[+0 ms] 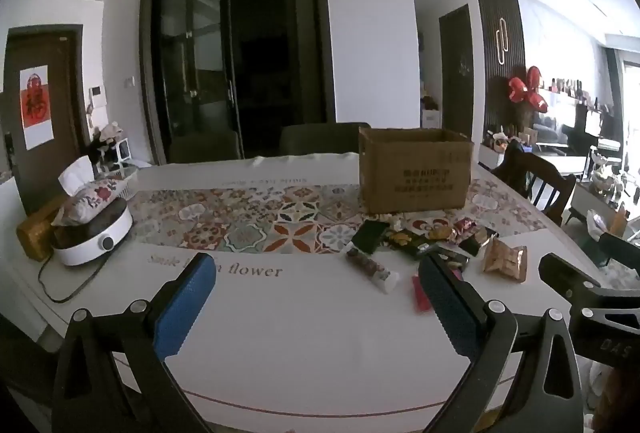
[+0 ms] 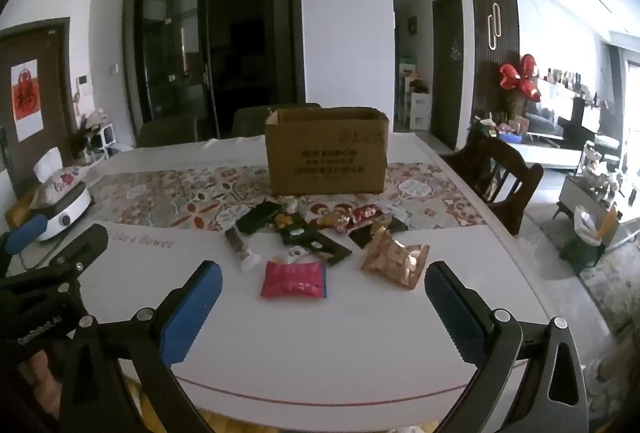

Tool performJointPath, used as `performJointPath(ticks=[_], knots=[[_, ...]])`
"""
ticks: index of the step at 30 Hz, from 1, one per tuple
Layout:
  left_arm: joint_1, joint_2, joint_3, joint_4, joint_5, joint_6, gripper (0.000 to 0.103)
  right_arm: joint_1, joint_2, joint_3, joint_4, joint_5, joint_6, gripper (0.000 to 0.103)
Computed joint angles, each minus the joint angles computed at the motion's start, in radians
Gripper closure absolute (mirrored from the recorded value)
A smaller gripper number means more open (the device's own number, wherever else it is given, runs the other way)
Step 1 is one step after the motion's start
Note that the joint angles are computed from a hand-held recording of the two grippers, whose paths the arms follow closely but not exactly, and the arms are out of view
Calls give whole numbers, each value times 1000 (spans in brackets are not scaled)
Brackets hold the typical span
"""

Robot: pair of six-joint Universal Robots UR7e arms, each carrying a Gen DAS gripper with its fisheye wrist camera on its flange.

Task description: Organize snacks

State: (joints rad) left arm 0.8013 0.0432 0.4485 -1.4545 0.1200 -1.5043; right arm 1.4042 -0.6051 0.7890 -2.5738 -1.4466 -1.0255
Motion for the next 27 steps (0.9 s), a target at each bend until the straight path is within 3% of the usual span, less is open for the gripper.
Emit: performJointPath(ticks=[6, 10, 12, 16, 27], knots=[[0, 19, -111, 193, -13, -99, 0, 1, 1, -4, 2, -5, 0, 1], [-6, -21, -34, 126, -1, -76, 0, 0, 1, -6, 3, 0, 1, 1], [-8, -14, 21, 7, 24, -15, 0, 0, 4, -11, 5, 1, 2, 1], [-10, -11, 32, -71, 32, 50, 0, -1, -1, -5, 2, 5, -2, 1], [-10, -18, 46, -83, 36, 54, 0, -2, -2, 0, -5, 10, -1, 1]])
